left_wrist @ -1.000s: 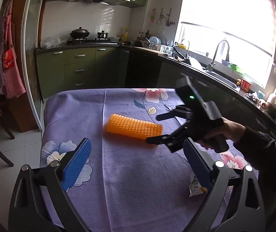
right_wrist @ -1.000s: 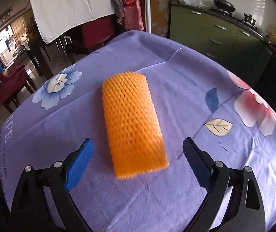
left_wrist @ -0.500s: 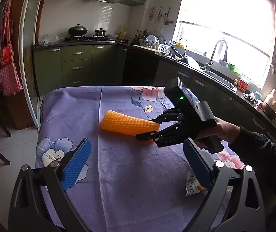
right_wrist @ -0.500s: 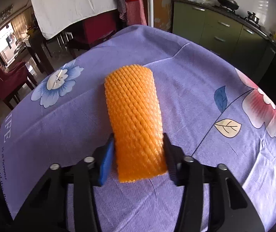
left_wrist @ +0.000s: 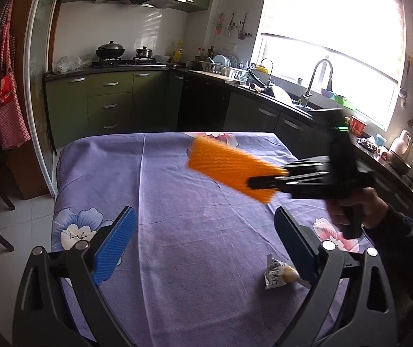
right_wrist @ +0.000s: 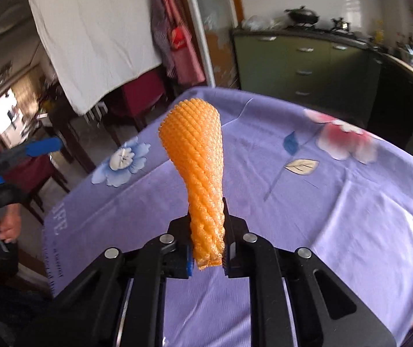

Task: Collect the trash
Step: 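Carry the orange net over the bin and open the right tool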

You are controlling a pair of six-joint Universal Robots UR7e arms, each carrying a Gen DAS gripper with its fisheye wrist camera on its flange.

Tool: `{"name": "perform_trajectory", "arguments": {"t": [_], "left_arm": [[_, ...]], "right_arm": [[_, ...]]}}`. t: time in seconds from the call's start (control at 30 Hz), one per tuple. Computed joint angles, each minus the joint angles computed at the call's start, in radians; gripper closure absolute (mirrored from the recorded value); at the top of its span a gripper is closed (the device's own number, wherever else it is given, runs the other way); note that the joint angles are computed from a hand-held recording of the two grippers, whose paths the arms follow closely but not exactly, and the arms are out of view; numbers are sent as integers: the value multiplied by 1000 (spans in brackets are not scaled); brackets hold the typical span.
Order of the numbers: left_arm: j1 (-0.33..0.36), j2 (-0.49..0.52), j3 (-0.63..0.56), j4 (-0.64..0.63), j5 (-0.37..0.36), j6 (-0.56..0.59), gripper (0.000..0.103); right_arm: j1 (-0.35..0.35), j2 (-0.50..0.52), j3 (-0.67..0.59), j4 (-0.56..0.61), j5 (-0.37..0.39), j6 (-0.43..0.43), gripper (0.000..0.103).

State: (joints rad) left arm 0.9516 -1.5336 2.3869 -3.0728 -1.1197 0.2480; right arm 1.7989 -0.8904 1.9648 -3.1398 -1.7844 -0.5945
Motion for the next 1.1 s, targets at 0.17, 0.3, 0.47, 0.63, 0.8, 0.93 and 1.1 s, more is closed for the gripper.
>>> {"name": "perform_trajectory", "arguments": {"t": [0.17, 0.3, 0.47, 0.63, 0.8, 0.93, 1.1], "left_arm": [[-6, -2, 10, 1, -24, -1, 12], [-20, 2, 21, 2, -37, 1, 12], [-38, 9, 33, 0, -48, -1, 12], [-54, 26, 36, -5, -64, -1, 12], [-76, 34, 41, 3, -58, -1, 12], [-85, 33, 43, 5, -51, 10, 12], [-81, 35, 38, 11, -60, 22, 12]], "right_arm": [[-8, -161, 208, -186, -11, 49, 88], [-27, -297, 368, -360, -107, 85, 88], [-102, -442, 517, -538, -266, 153, 87], [-250, -493, 584, -657, -382, 133, 86], [-395, -483, 582, -669, -380, 113, 85], [-433, -433, 540, -671, -400, 97, 70], [-455, -422, 564, -767, -395, 114, 34]]}}
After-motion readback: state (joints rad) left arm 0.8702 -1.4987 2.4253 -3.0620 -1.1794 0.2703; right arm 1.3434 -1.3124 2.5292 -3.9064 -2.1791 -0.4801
